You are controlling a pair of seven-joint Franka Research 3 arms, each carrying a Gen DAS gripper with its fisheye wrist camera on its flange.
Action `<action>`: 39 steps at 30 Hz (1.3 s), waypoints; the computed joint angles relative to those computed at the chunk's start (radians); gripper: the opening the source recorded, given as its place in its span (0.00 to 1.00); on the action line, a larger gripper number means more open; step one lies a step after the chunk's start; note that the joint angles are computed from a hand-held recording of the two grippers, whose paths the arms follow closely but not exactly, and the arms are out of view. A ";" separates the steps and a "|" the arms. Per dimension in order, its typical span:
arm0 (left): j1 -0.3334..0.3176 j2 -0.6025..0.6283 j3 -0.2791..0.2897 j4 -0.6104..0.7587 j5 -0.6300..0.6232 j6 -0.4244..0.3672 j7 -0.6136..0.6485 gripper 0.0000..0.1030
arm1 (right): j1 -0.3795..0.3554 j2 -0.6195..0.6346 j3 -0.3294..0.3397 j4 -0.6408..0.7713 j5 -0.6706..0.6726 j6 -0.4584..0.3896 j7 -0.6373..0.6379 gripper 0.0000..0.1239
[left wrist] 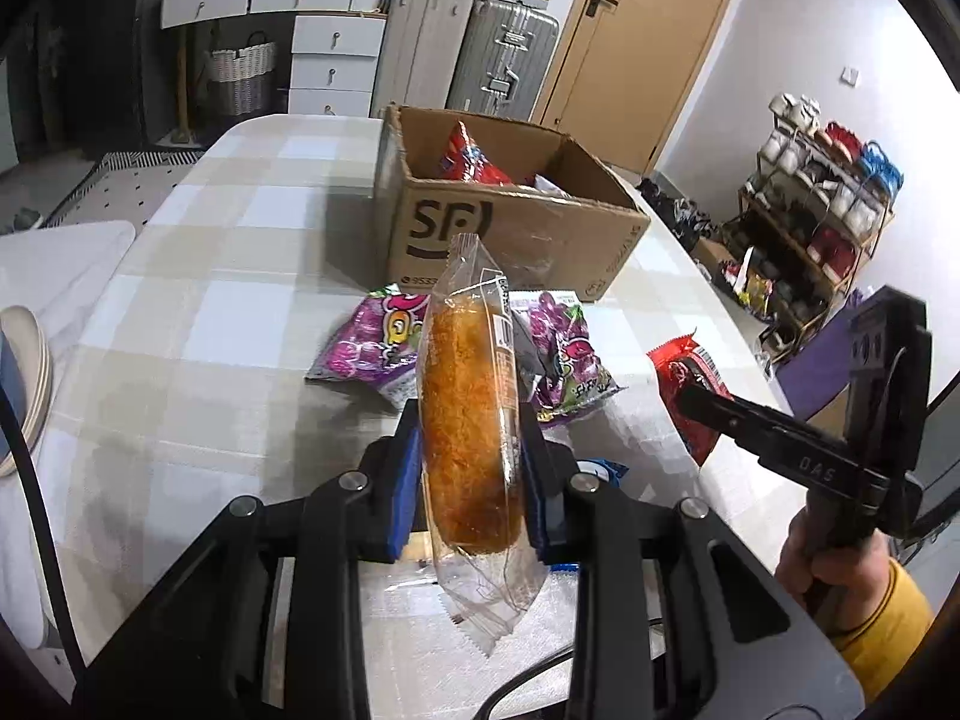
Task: Organize snacks
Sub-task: 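Lift both held packs off the table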
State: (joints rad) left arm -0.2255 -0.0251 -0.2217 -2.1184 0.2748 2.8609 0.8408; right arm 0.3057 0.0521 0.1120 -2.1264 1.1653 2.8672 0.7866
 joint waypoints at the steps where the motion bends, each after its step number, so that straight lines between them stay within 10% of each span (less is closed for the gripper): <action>1: 0.002 -0.004 0.003 -0.005 -0.008 0.006 0.003 0.25 | 0.001 0.000 0.001 0.001 0.009 0.003 -0.005 0.38; 25: 0.005 -0.158 -0.013 0.055 0.031 -0.099 -0.035 0.25 | 0.101 -0.201 -0.031 -0.006 0.196 0.084 -0.144 0.38; 30: 0.009 -0.150 -0.040 0.128 0.092 -0.164 -0.044 0.25 | 0.100 -0.197 0.006 -0.008 -0.057 0.173 0.027 0.32; 34: -0.011 -0.116 -0.033 0.143 0.062 -0.197 -0.025 0.25 | 0.074 -0.144 0.001 -0.033 -0.316 0.087 0.290 0.30; 39: -0.028 -0.052 -0.023 0.126 0.015 -0.164 0.005 0.25 | 0.067 -0.125 -0.034 -0.110 -0.280 0.080 0.301 0.30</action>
State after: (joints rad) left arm -0.2533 -0.0771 -0.2449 -1.9922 0.2898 2.6966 0.8459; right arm 0.3731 -0.0728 0.0777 -2.2362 0.8853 2.9477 1.0873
